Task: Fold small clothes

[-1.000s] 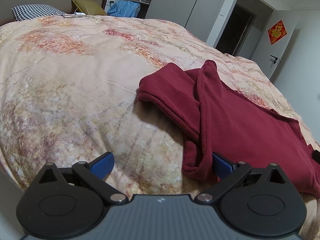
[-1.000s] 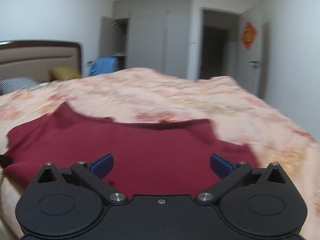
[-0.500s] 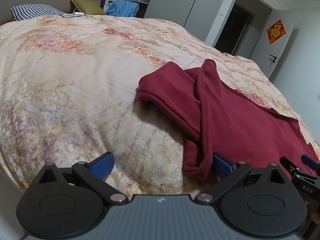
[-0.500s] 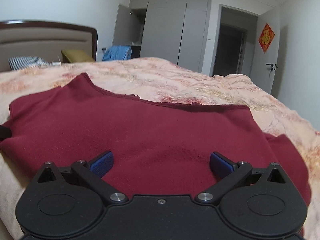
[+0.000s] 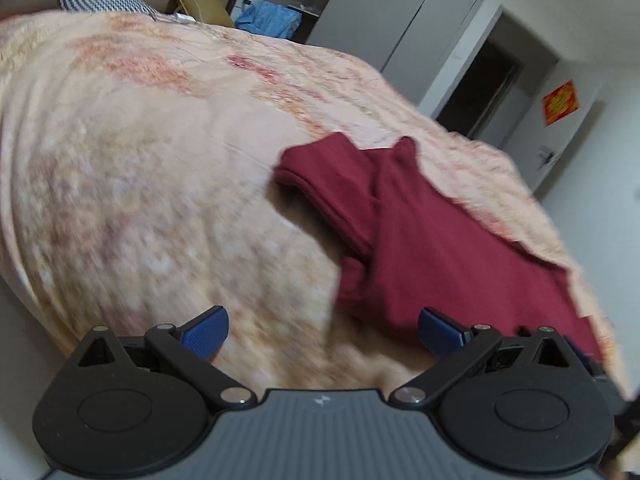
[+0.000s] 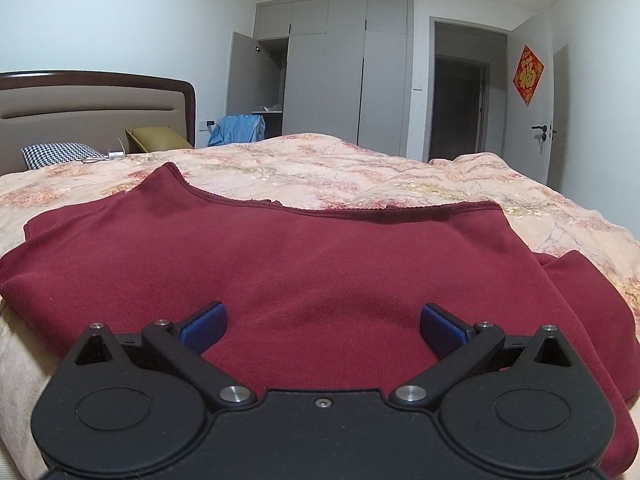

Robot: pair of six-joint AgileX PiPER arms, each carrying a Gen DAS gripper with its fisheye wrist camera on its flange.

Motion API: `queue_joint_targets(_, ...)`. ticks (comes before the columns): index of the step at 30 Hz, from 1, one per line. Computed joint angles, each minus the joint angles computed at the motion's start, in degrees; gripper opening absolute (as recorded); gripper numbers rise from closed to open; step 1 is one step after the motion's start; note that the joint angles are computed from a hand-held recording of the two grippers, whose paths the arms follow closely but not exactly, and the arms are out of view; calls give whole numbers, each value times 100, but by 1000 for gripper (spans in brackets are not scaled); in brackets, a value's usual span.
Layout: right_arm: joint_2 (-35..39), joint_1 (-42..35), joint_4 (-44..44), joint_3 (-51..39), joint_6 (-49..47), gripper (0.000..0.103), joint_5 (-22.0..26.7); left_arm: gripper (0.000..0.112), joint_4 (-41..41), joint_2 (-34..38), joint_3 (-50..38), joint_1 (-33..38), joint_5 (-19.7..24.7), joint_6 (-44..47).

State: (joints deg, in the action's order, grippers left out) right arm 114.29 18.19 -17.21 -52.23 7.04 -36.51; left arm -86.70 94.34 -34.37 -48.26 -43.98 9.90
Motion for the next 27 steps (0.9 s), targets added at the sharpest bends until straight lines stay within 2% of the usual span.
queue_joint_targets(3,20,-18,-27,16,30,103,-72,103,821,43,140,-164,-111,-891)
queue_joint_targets(5,30,-27,-32,40,38,103,-133,103,1688,126,170,51,47,-1481)
queue_joint_targets(8,34,-38,-66,54,82,103,-181,103,2517,389,-10,408,281,-2188)
queue_joint_targets(15,71,-98,-137,130,139,103,-397,102,2854,945,-409,808,-126,-3085)
queue_joint_targets(17,80,-98,-127,145,132,103,-443,95,2656,1106,-572,773,-336,-3035)
queue_joint_targets(18,82,-98,-127,149,134,103,-456,84,2453,1172,-679,716,-426,-2852)
queue_joint_targets(19,87,-98,-129,150,139,103,-465,80,2337,1240,-777,692,-476,-2691)
queue_joint_targets(22,99,-107,-148,156,154,103,-501,81,2221,1400,-877,625,-648,-2627)
queue_joint_targets(27,118,-114,-143,180,144,103,-581,85,2641,1479,-784,909,-703,-3124)
